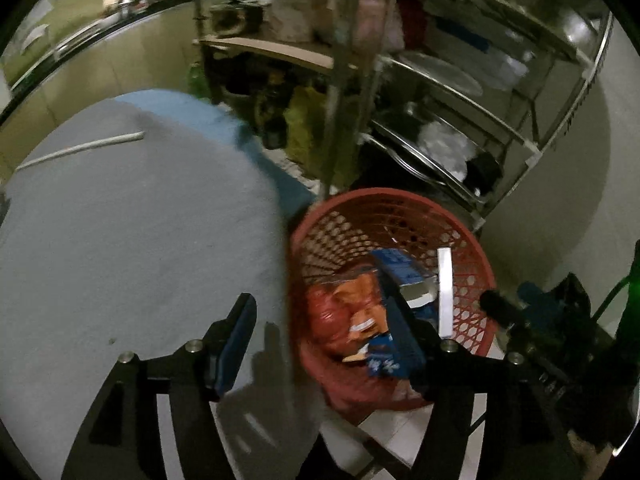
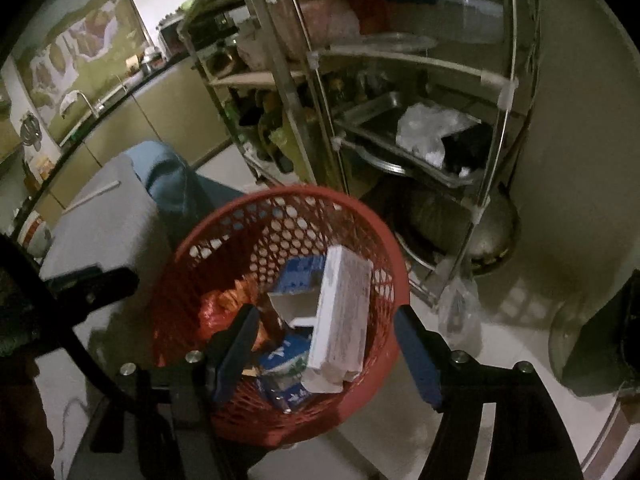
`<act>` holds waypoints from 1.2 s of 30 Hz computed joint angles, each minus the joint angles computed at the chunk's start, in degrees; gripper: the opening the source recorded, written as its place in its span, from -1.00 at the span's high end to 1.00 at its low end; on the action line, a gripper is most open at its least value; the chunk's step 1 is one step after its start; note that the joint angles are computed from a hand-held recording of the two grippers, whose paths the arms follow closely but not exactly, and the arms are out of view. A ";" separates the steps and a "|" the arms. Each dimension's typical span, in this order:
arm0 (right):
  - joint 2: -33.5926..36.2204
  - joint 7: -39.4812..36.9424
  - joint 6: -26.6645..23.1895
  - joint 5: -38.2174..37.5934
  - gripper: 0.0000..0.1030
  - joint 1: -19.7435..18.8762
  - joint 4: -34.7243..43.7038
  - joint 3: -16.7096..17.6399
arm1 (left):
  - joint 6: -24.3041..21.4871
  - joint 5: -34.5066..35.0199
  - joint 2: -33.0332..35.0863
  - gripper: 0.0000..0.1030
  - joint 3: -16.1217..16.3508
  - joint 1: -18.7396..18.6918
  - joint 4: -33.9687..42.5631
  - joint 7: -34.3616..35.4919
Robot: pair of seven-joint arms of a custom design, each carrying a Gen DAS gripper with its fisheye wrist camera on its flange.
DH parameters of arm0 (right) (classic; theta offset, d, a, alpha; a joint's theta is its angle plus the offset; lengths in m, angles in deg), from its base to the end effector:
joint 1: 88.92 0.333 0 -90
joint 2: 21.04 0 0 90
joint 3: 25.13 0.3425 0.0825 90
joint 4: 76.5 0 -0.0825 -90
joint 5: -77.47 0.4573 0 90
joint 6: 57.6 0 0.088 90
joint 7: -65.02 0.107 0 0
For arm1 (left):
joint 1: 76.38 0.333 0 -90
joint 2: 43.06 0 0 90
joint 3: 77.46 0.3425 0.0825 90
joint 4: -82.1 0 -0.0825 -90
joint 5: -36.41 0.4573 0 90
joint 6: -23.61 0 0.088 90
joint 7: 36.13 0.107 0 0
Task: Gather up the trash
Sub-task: 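Open both tools to drop the box and bundle into the basket, then return both tools to the table toward the tangerine and tissue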
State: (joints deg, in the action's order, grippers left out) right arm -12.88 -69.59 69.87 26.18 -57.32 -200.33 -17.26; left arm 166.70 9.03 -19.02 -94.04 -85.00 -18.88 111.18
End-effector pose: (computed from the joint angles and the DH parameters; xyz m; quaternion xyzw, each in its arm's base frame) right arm 0.4887 0.3701 0.3112 -0.2291 0.9173 -0.2612 0.1948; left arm 0.6909 -0.2994 0.3536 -0.2449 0.9306 -0.2710 0.0249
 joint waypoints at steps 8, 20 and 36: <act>2.27 -5.59 -5.19 -4.52 -0.42 1.69 7.79 0.36 | -0.81 -2.36 -1.40 -0.38 2.67 3.51 -0.39 -5.40; 16.14 -24.49 -3.02 -4.18 -0.43 6.27 28.79 -2.71 | -0.22 -5.13 -0.76 -0.38 5.07 10.33 0.21 -9.64; 35.87 -49.45 -3.94 8.34 -0.45 12.31 57.08 -9.09 | 1.65 -2.89 5.80 -0.38 7.66 15.60 6.34 -21.45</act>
